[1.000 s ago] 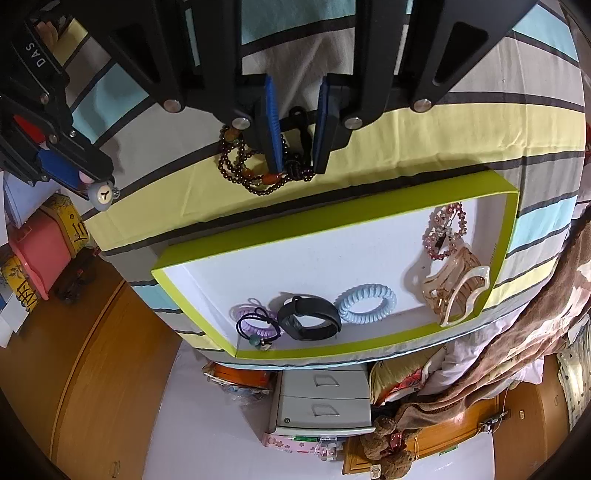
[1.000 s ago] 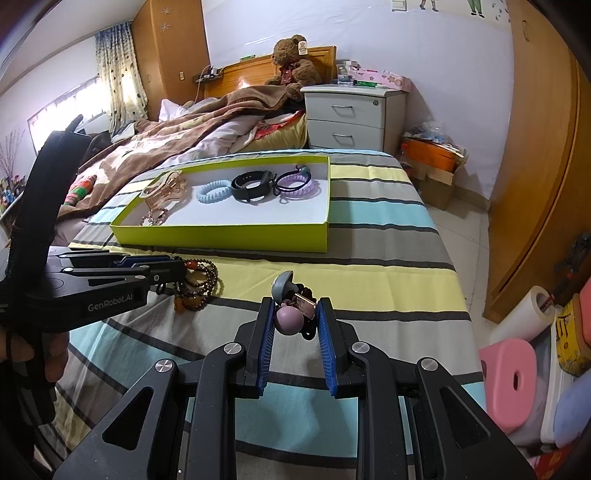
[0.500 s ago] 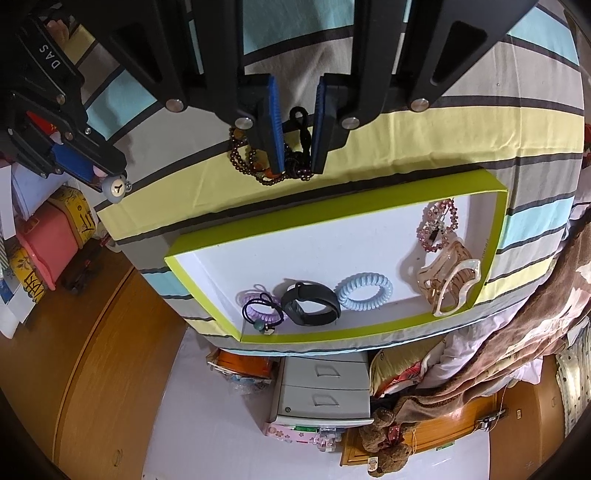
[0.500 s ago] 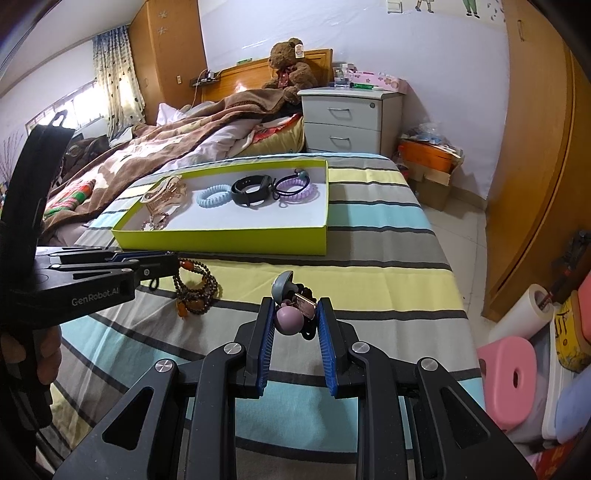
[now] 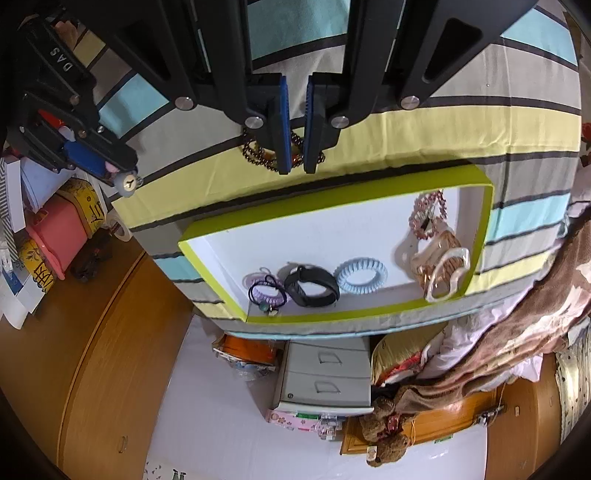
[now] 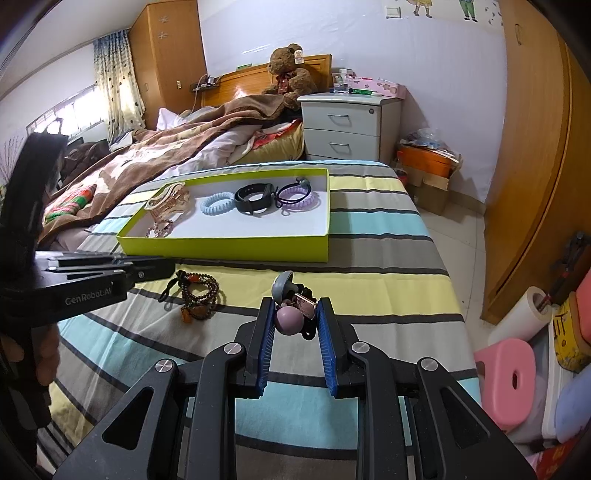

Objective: Organize jewelry
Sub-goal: 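Carry hair tie and beaded bracelet with both tools into the tray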

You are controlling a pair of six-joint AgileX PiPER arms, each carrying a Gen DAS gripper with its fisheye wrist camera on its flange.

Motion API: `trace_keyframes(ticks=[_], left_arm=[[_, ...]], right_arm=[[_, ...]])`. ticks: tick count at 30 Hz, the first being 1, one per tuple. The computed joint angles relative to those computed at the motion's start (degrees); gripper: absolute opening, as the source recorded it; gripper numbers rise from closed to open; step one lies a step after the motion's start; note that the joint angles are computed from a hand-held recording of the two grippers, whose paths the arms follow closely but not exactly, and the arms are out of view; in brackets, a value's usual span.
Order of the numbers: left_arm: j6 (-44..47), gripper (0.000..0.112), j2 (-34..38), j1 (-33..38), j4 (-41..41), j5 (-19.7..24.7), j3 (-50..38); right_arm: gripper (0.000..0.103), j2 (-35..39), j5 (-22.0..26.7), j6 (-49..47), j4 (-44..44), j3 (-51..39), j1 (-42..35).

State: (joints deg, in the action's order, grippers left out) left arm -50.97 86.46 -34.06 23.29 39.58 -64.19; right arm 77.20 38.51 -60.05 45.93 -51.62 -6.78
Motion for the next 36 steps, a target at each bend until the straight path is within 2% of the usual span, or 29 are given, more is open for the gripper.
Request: trace_keyframes(ticks=[3,5,6,8,10,14,17,22,36], left_arm=[[1.73,0.010,0.12,2.05,-4.00,-2.64,1.59],[0.00,0.026,1.32,1.80,-1.87,-1.58,1.13],[-0.14,0.028,1.99,1.93,-1.81,-1.21,0.83],[2.13,0.030,2.71,2.80,-4.29,-2.58,0.90],[3.43,0.035,4.48,2.93,-5.17,-1.59,-0.39],[1.81,0.036,6.08,1.66,-2.79,-0.80,-1.39],[0.72,0.035,6.40,0.78,-1.09,0.43,-1.97],[1.01,0.016,5.88,1.13,-1.18,0.56,-1.65],[-0.89,0.014,0.09,-0.04,1.64,0.72,-0.71]], right_arm=[[0.024,0.19,0.18,0.16,-0.06,-0.15,-0.08],[0.024,0.34,0.17,0.05,0.03,-0.18,-0.08],[0.024,0.45,0.23,0.13,0.03,-0.24,-0.05],[0.024,0.73,0.17,0.29,-0.07,-0.37,0.21],[0.024,1.00,0.07,0.29,0.02,-0.43,0.54],[0.024,1.57,-0.02,-0.05,0.26,-0.69,0.60],[0.024,1.94,-0.05,0.28,0.00,-0.95,0.68],[0.024,1.82,-0.38,1.11,-0.76,-0.92,1.25],[0.024,-0.79,-1.35,4.36,-2.43,-1.03,2.44]])
